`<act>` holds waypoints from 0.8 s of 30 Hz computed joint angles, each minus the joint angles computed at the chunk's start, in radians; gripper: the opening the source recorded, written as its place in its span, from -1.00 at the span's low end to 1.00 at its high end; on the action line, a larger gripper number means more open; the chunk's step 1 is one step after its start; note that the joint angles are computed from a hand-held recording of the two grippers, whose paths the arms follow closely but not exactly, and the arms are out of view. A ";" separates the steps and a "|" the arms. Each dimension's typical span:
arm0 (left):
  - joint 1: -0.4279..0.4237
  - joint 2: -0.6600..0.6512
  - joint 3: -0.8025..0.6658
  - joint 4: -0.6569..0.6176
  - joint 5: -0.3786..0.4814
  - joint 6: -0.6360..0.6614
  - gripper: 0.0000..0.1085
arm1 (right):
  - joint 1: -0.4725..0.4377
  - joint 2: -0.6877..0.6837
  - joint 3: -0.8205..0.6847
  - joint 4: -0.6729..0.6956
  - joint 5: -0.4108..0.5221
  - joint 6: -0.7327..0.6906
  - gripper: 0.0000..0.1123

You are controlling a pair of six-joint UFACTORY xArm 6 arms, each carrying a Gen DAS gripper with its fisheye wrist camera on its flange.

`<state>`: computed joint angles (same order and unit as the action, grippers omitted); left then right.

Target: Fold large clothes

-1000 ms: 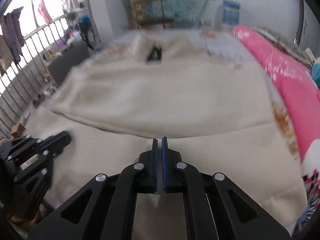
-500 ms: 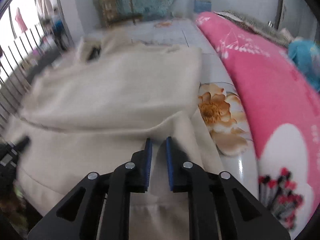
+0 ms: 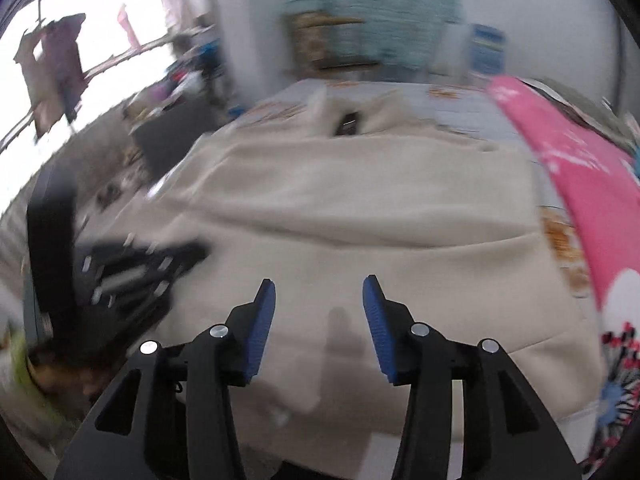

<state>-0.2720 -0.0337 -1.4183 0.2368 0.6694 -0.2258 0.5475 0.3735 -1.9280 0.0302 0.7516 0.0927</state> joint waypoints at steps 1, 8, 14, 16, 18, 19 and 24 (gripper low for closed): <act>0.001 0.001 -0.002 -0.006 0.004 0.004 -0.97 | 0.009 -0.005 0.019 -0.002 -0.001 -0.010 -0.19; 0.015 -0.006 -0.017 -0.078 0.048 0.052 -0.94 | 0.021 -0.022 0.121 -0.049 -0.115 0.020 -0.10; 0.073 -0.098 0.050 -0.062 0.100 0.003 -0.54 | 0.026 -0.063 0.198 -0.053 -0.174 0.033 -0.09; 0.122 -0.131 0.087 -0.075 0.115 -0.032 -0.45 | 0.026 -0.067 0.206 -0.054 -0.184 0.035 -0.09; 0.178 -0.151 0.118 -0.181 0.092 -0.009 -0.45 | 0.024 -0.071 0.212 -0.042 -0.191 0.027 -0.09; 0.205 -0.162 0.134 -0.255 0.074 0.014 -0.45 | 0.024 -0.071 0.212 -0.040 -0.192 0.026 -0.09; 0.296 -0.151 0.119 -0.389 0.060 0.023 -0.45 | 0.024 -0.070 0.208 -0.035 -0.187 0.023 -0.09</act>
